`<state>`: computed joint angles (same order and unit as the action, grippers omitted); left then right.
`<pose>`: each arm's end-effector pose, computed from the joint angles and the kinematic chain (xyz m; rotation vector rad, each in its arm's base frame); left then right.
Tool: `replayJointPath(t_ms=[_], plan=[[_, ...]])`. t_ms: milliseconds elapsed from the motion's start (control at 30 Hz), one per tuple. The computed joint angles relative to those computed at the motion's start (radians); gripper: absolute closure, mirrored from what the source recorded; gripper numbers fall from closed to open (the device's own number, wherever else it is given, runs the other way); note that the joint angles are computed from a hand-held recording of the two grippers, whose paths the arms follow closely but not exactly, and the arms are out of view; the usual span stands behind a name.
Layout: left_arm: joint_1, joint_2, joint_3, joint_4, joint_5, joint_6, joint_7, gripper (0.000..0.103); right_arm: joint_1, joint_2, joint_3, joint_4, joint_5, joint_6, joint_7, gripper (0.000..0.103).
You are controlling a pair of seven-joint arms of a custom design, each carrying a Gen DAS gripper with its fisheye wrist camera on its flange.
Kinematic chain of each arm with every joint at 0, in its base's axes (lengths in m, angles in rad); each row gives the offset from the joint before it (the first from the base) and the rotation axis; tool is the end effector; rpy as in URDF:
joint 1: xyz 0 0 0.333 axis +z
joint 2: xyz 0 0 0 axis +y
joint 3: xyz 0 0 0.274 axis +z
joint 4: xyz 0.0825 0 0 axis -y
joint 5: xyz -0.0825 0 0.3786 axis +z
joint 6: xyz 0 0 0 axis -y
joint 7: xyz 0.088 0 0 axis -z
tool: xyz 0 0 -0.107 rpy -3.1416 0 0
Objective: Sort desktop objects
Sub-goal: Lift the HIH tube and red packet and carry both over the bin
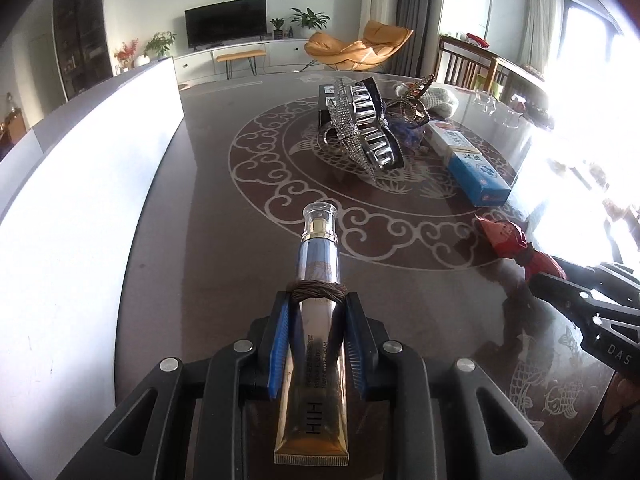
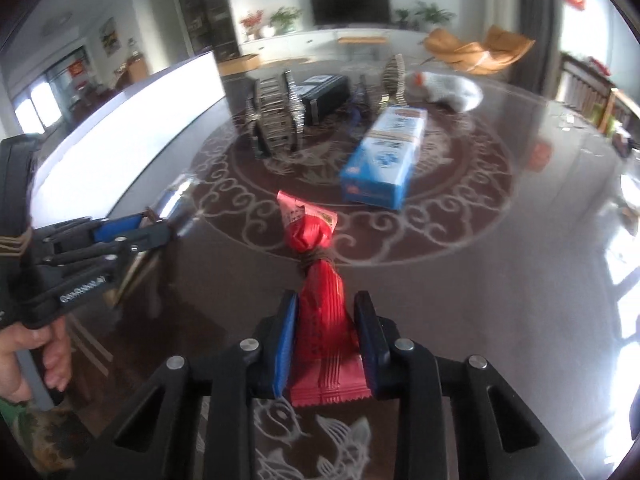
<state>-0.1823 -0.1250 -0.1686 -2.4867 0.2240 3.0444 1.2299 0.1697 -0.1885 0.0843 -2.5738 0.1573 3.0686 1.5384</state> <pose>0.4702 -0.1906 0.3739 -1.6410 2.0727 -0.7714 0.4722 0.1095 0.3706 -1.9088 1.6625 -0.5106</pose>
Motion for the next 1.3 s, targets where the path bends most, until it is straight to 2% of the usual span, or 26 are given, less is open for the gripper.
replayJointPath(t_ms=[33,67,100,133,200,267,333,400,433,500,567,633,667,700,733,767,800,833,933,1000,1200,1300], plan=[[0.006,0.001,-0.004,-0.001,0.012,0.002,-0.009,0.076,-0.020,0.002,0.021,-0.001,0.012,0.004,-0.001,0.062],[0.011,0.001,-0.009,0.000,0.026,-0.001,-0.015,0.074,-0.009,0.012,0.007,0.010,0.010,-0.006,-0.001,0.044],[0.002,0.005,-0.003,0.003,0.015,-0.001,0.003,0.065,0.002,0.030,-0.011,0.027,0.008,-0.012,-0.006,0.029],[-0.009,0.006,0.002,0.005,0.000,-0.004,0.022,0.046,-0.011,0.044,-0.001,0.038,-0.015,-0.010,0.010,0.025],[0.026,0.018,-0.033,0.031,0.087,-0.050,-0.051,0.023,-0.061,0.046,0.039,0.029,-0.113,0.006,0.092,0.019],[0.022,0.022,-0.026,0.035,0.086,-0.053,-0.058,0.023,-0.028,0.042,0.009,0.023,-0.075,0.010,0.060,0.014],[0.018,0.029,-0.024,0.046,0.087,-0.063,-0.054,0.017,0.016,0.037,-0.029,0.017,-0.007,0.008,0.005,0.007],[0.011,0.031,-0.021,0.051,0.077,-0.074,-0.039,0.014,0.104,0.029,-0.100,0.016,0.140,-0.002,-0.118,0.002],[0.008,0.033,-0.018,0.054,0.065,-0.077,-0.029,0.013,0.124,0.025,-0.114,0.019,0.190,-0.012,-0.161,0.002],[0.005,0.031,-0.016,0.050,0.056,-0.077,-0.016,0.013,0.112,0.019,-0.103,0.025,0.213,-0.042,-0.188,0.001],[0.003,0.030,-0.014,0.052,0.045,-0.085,-0.003,0.013,0.056,0.033,-0.061,0.064,0.131,-0.114,-0.150,0.001],[-0.002,0.027,-0.013,0.052,0.029,-0.094,0.011,0.017,0.037,0.041,-0.045,0.093,0.084,-0.171,-0.141,0.007],[-0.008,0.019,-0.010,0.045,0.011,-0.091,0.032,0.023,0.032,0.049,-0.040,0.114,0.060,-0.199,-0.141,0.018],[-0.013,0.011,-0.008,0.036,0.001,-0.080,0.049,0.047,0.020,0.053,-0.027,0.133,0.006,-0.232,-0.120,0.034],[-0.022,0.002,-0.004,0.028,-0.016,-0.073,0.074,0.071,0.011,0.052,-0.018,0.143,-0.041,-0.255,-0.097,0.046],[-0.035,-0.008,0.006,0.019,-0.048,-0.070,0.111,0.076,0.006,0.047,-0.012,0.149,-0.078,-0.278,-0.076,0.075],[-0.049,-0.015,0.017,0.011,-0.086,-0.067,0.140,0.077,0.014,0.041,-0.019,0.155,-0.063,-0.303,-0.087,0.084],[-0.056,-0.023,0.023,-0.001,-0.114,-0.060,0.156,0.078,0.026,0.036,-0.031,0.158,-0.021,-0.323,-0.114,0.084],[-0.163,-0.077,0.114,-0.050,-0.353,-0.031,0.313,0.078,0.044,-0.005,-0.050,0.132,0.070,-0.321,-0.154,0.085],[-0.220,-0.133,0.160,-0.079,-0.453,-0.020,0.383,0.078,0.065,-0.042,-0.069,0.116,0.161,-0.316,-0.196,0.085],[-0.315,-0.303,0.254,-0.122,-0.541,-0.036,0.459,0.078,0.089,-0.096,-0.059,0.149,0.235,-0.317,-0.218,0.085],[-0.324,-0.386,0.293,-0.125,-0.558,-0.073,0.472,0.078,0.112,-0.096,-0.054,0.201,0.263,-0.322,-0.236,0.085]])
